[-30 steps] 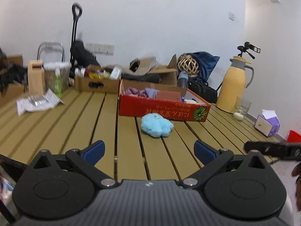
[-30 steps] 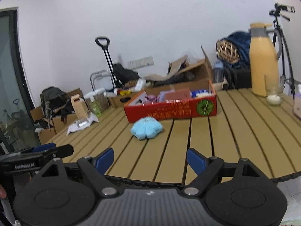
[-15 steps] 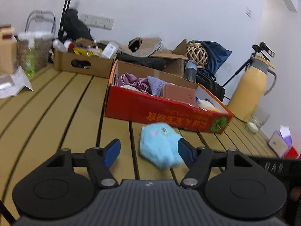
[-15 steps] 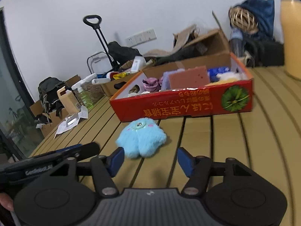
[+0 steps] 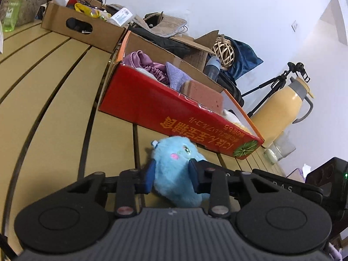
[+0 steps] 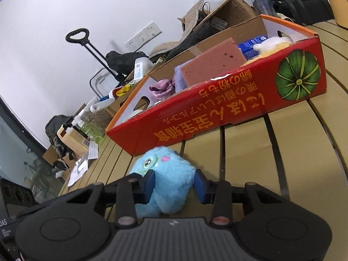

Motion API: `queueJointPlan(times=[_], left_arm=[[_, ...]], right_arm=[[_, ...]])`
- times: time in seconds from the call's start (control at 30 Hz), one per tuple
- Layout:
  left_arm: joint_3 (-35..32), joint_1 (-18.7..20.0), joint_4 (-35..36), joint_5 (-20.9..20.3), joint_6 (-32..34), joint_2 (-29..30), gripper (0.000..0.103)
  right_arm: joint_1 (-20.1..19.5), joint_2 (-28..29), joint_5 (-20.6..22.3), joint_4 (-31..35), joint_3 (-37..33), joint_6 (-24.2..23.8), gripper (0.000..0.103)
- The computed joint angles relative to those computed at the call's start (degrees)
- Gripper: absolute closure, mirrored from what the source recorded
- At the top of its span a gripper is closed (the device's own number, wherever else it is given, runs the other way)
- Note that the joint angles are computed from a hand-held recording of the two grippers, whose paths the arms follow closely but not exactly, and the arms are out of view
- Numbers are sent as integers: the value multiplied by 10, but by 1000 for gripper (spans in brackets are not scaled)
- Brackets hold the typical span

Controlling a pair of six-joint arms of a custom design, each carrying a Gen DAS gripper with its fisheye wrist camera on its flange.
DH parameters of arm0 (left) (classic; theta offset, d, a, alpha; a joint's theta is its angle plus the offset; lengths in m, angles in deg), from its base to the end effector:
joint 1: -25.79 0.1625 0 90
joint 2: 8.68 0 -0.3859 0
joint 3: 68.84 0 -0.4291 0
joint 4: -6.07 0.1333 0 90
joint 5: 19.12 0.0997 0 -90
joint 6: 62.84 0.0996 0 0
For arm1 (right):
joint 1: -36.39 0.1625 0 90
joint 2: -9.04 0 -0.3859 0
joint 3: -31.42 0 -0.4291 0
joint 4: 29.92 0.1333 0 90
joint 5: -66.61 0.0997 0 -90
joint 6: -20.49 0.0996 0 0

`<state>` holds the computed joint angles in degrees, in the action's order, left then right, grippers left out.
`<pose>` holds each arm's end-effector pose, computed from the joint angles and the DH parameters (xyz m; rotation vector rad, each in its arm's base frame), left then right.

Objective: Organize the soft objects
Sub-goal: 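Close both grippers on the light blue plush and lift it, then carry the light blue plush into the box and open both grippers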

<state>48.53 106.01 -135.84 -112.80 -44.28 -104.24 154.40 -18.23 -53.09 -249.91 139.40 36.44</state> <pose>0.0406 -0.5114 0.3512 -0.7623 -2.9131 0.8147 0.3291 -0.4399 -0.0650 -0.0421 -2.6704 1.3908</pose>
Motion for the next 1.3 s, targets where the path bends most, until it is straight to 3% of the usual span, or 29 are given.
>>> queueJointPlan(times=[0.23, 0.43, 0.77, 1.0, 1.3], left_arm=[[15, -9, -1, 3, -9, -26, 71], [54, -31, 33, 3, -10, -112, 72], [124, -98, 118, 6, -15, -324, 71], [144, -141, 182, 18, -27, -433, 71], [144, -161, 199, 20, -24, -462, 71]], right_arm=[[8, 1, -6, -2, 0, -5, 68], [49, -14, -35, -9, 18, -12, 68], [177, -36, -124, -44, 63, 19, 68], [256, -37, -181, -51, 66, 36, 68], [297, -35, -214, -49, 61, 42, 68]])
